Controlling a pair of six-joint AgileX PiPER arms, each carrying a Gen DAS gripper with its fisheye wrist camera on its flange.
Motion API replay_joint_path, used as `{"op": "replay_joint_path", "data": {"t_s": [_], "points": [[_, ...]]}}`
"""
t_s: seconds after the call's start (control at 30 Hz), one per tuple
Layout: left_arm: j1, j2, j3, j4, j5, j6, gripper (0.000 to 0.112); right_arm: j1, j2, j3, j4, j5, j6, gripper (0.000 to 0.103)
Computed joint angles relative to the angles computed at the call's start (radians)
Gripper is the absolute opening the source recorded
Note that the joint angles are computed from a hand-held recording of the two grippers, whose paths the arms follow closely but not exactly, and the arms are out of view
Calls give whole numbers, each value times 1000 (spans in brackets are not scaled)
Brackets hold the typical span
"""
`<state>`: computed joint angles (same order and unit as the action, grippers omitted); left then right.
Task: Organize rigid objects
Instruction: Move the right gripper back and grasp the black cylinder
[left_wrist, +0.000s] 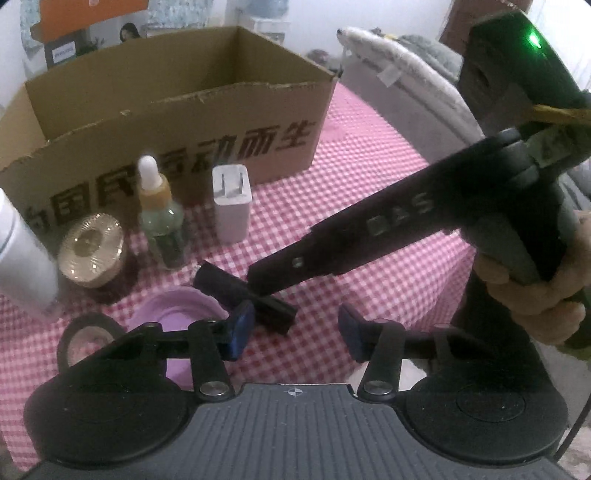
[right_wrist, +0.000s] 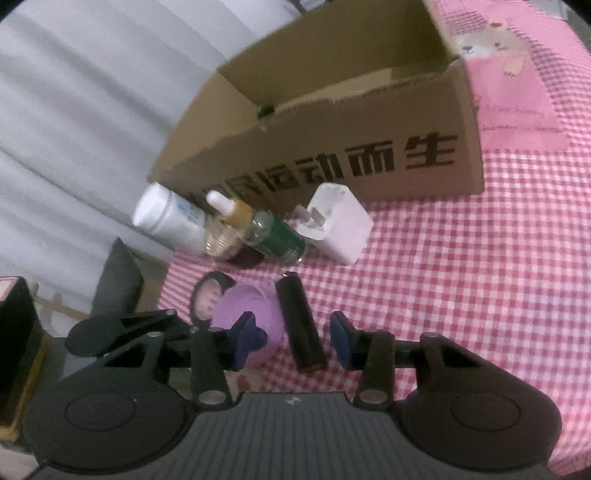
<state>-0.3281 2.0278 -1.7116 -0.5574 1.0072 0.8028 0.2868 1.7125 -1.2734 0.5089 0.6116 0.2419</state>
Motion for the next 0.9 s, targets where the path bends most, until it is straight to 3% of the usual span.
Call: {"op": "replay_joint_path", "data": {"t_s": [0.33,0.67,0.9], "points": [[-39,68,-59,87,4,-116,50,-2,125,-126,-17,100,-83,24],[-73,62,-19,38,-21,-13,50,-55,7,81,114,4,-88,23],[-98,46,15,76,-89,-10,51,-106,-53,165,226,24,-153,24]]}}
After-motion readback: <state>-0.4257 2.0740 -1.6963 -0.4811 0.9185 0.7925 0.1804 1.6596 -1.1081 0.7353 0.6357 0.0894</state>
